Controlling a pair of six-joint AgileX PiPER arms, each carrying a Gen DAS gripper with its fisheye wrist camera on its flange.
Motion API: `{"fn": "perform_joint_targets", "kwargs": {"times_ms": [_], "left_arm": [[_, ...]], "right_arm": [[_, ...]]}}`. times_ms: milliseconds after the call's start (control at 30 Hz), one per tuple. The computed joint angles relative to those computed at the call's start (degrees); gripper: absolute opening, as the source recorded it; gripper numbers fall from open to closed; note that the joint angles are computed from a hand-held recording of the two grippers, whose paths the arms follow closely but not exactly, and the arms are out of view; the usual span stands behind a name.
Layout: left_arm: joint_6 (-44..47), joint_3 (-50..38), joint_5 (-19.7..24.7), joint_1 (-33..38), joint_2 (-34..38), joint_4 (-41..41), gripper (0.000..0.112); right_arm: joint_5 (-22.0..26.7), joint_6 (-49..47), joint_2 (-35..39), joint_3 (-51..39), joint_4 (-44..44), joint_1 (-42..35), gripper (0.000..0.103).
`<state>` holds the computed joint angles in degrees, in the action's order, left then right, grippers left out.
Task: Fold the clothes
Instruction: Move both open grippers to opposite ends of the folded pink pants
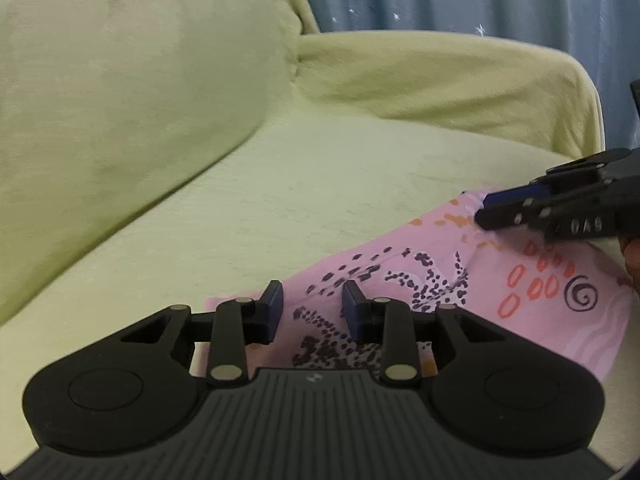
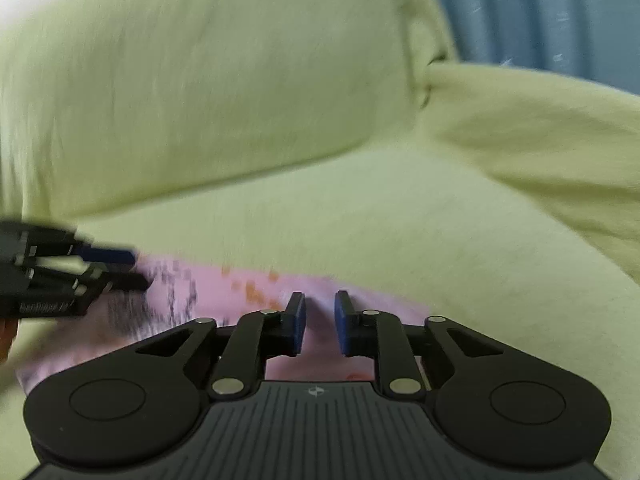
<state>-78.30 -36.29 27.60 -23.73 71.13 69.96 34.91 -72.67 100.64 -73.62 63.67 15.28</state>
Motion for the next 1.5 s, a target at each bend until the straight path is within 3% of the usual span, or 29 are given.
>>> {"fn": "perform_joint_targets", "kwargs": {"times_ms": [67,133,200,267,300,333,400,467,567,733,833,933,1000,1033,1133,1233,1333,1433,1500], "left_arm": [[-1.38,0.08,-1.81,2.21,0.71,1.59,0.038],[-0.08,0.06,-4.56,5.13,0.47,-0.36,0.040],[0.59,0.58,-4.56,5.52,-0.28,-0.78,0.040],[0.77,1.02,-2.47,4.72,-0.99,-0.68,0.038],[1.26,0.76,0.75,3.49,-0.61,-0.95,0.035],[2.32,0.38,4.24,2.49,0.51,-1.05,0.025],[1.66,2.12,5.84,2.54,-0.19,1.52,0.026],[4.92,2.43,3.93,4.90,-2.37,-2.54,0.026],[3.61,2.13,9.35,1.35,-3.72,-0.75,0.025],[2.18,1.28,3.32,-1.23,-4.02,-1.00,0.026],[-0.22,0.84,4.95,-4.07,1.17,3.50,0.027],[-3.46,2.56,4.43,-2.73,0.15,6.08,0.045],[-0.85,2.82,4.99,-1.90,-0.69,4.06,0.046],[1.33,2.63,8.16,-3.13,-0.82,2.16,0.043],[3.78,2.72,17.96,-9.19,-2.54,-1.51,0.030],[0.86,3.31,22.52,-16.55,-6.29,-4.09,0.030],[-1.28,2.81,27.86,-24.68,-4.31,-4.61,0.031],[-2.46,2.34,31.88,-29.69,-0.45,-4.81,0.027],[-3.82,2.63,32.79,-30.81,0.44,-4.65,0.024]], "right_arm": [[-0.90,-0.11,1.23,-0.32,-0.89,0.54,0.027],[-0.83,0.83,1.56,-0.83,0.03,-0.48,0.027],[-1.41,2.33,1.71,-1.06,0.36,-1.38,0.033],[0.07,4.01,2.48,-1.60,0.33,-2.70,0.032],[0.30,5.07,2.62,-1.68,-0.27,-2.95,0.032],[-0.28,5.09,2.27,-1.21,-0.57,-2.96,0.032],[-1.42,6.14,1.60,-0.55,-1.90,-3.07,0.032],[-3.39,7.86,1.13,-0.15,-3.80,-3.09,0.032],[-7.85,7.64,-0.12,1.62,-3.76,-3.27,0.032],[-4.07,-1.44,-1.19,3.08,7.50,-5.40,0.032],[-5.02,0.41,-1.02,2.87,1.35,-3.46,0.031],[-7.55,4.33,-1.44,3.00,-6.15,-2.28,0.030],[-8.65,9.78,-2.52,2.99,-11.52,-2.78,0.030],[-8.56,11.66,-3.04,3.16,-13.57,-3.41,0.030],[-4.91,7.13,-4.96,4.35,-9.36,-6.78,0.031],[3.46,2.43,-7.86,5.70,-3.42,-10.43,0.031],[12.86,0.75,-10.06,6.46,-1.68,-12.07,0.031],[17.43,2.35,-11.00,6.44,-5.97,-10.74,0.031],[16.71,4.43,-10.89,6.46,-10.42,-8.96,0.030]]}}
